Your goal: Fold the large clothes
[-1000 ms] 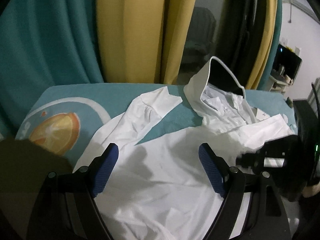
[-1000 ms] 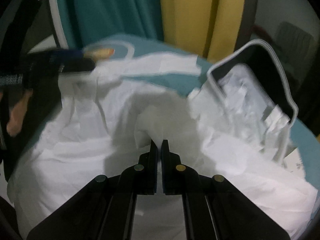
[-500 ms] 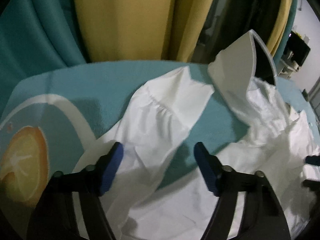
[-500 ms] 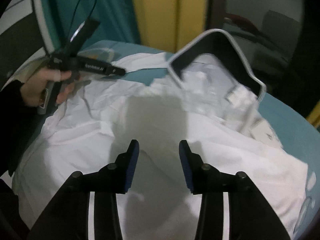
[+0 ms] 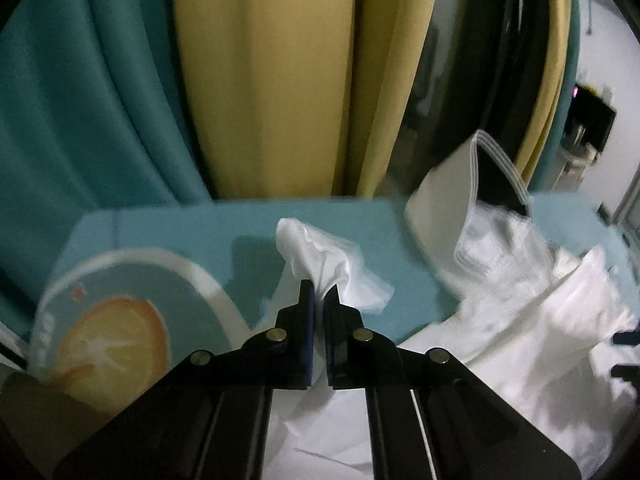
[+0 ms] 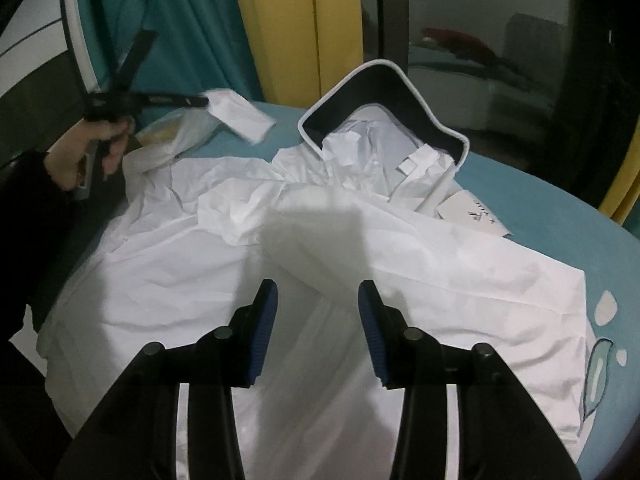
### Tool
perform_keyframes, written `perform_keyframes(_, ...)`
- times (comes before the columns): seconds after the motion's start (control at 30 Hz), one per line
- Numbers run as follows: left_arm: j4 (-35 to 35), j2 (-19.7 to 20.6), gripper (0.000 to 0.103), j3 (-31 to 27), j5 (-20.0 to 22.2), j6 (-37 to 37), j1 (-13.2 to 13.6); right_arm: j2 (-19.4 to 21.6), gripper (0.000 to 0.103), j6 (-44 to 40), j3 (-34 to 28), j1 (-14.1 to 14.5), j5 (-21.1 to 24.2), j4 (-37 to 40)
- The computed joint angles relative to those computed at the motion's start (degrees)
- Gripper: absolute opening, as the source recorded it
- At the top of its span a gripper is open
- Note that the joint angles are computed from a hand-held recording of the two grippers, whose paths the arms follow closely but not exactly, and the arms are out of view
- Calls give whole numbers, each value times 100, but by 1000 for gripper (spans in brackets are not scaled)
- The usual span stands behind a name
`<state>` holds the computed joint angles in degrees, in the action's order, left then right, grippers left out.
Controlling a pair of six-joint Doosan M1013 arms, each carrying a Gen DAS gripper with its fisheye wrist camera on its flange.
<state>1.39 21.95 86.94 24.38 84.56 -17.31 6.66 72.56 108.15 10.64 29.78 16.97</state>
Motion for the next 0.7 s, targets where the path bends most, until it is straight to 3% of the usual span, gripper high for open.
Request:
perform_keyframes(0.13,-68,-398,5,191,-459,-35,-103,-185,42,-306,186,-77,-138,370)
perform_keyframes(0.33,-42,-869,5,466,-943,24,-465,-504,42,-605,533,-277,-255,715)
perform_keyframes(0.4,-138,-926,5,471,-1025,142,-591,-601,42,-592,648,-378,-288,727)
perform_keyframes(0.53,704,-927,5,436,-1123,-605,-963,-790,42,-624,862,-608,-315,803)
perform_keyframes(0.63,620,-822,5,357,-1152,-525,-1186,-944,42,-674,1019,-803,-319,924)
perform_keyframes(0.7,139,-700,5,256,-1116,-119,-1289,-1060,42,-614,1120,-933,-329,921)
